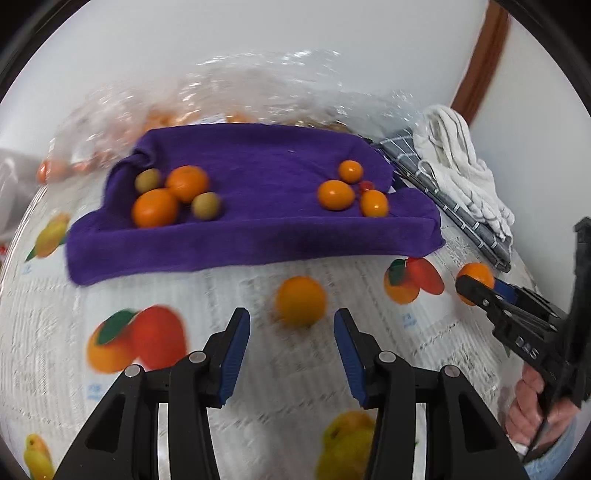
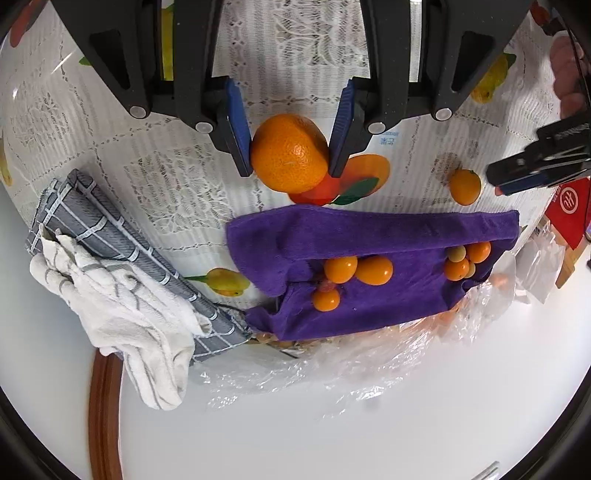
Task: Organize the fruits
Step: 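Grasp a large orange with the right gripper while the left gripper grasps another large orange, then carry both held oranges up and over the purple towel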
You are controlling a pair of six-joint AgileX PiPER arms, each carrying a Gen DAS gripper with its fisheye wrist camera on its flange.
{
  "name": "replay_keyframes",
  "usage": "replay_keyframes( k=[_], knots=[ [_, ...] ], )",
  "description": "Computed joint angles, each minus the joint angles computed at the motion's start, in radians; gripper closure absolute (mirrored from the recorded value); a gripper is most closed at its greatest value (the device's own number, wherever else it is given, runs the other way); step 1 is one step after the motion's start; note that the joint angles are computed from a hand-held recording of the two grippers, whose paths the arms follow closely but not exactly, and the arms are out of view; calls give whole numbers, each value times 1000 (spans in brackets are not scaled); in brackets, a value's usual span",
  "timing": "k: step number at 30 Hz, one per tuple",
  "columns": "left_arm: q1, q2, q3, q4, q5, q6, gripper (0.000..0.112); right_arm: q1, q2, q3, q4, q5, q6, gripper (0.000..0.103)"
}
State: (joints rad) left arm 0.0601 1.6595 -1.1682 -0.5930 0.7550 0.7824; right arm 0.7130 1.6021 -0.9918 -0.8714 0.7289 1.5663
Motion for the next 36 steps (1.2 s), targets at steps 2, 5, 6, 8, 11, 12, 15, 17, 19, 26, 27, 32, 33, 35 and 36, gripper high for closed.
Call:
replay_keyframes(
  k=[2,5,6,8,11,12,15,17,19,26,27,32,33,35,36],
  knots=[
    [-40,20,2,25,-55,-37,67,11,-7,18,-41,4,40,62],
    [-43,35,12,13,-72,-43,67,17,-13,43,-81,-9,91,62],
    [-39,45,9,14,-69,-50,67,14,-13,50,-88,-18,102,62],
    [-33,47,21,1,-92,-37,70,-1,-22,63,-80,-54,99,62],
    [-25,53,9,-23,-61,-15,79,-13,-36,89,-101,-83,148,62],
    [-23,53,10,-29,-59,-19,79,-16,-40,96,-102,-89,158,62],
    [-14,42,37,-70,-78,17,80,-18,-42,104,-103,-105,163,62],
    [-26,35,51,-64,-105,22,80,-21,-34,95,-88,-108,139,62],
    [-33,28,58,-61,-121,22,80,-28,-30,88,-64,-118,110,62],
    [8,-9,72,-179,-115,107,80,-37,-40,103,-80,-138,126,62],
    [13,-12,73,-190,-117,113,80,-38,-40,103,-78,-138,124,62],
    [35,-32,81,-232,-156,136,80,-34,-41,102,-83,-133,128,62],
    [41,-33,81,-241,-159,141,80,-33,-40,101,-83,-131,129,62],
    [51,-32,76,-249,-162,137,80,-32,-41,102,-84,-129,130,62],
    [58,-32,74,-256,-162,136,80,-31,-41,102,-86,-130,131,62]
  ],
)
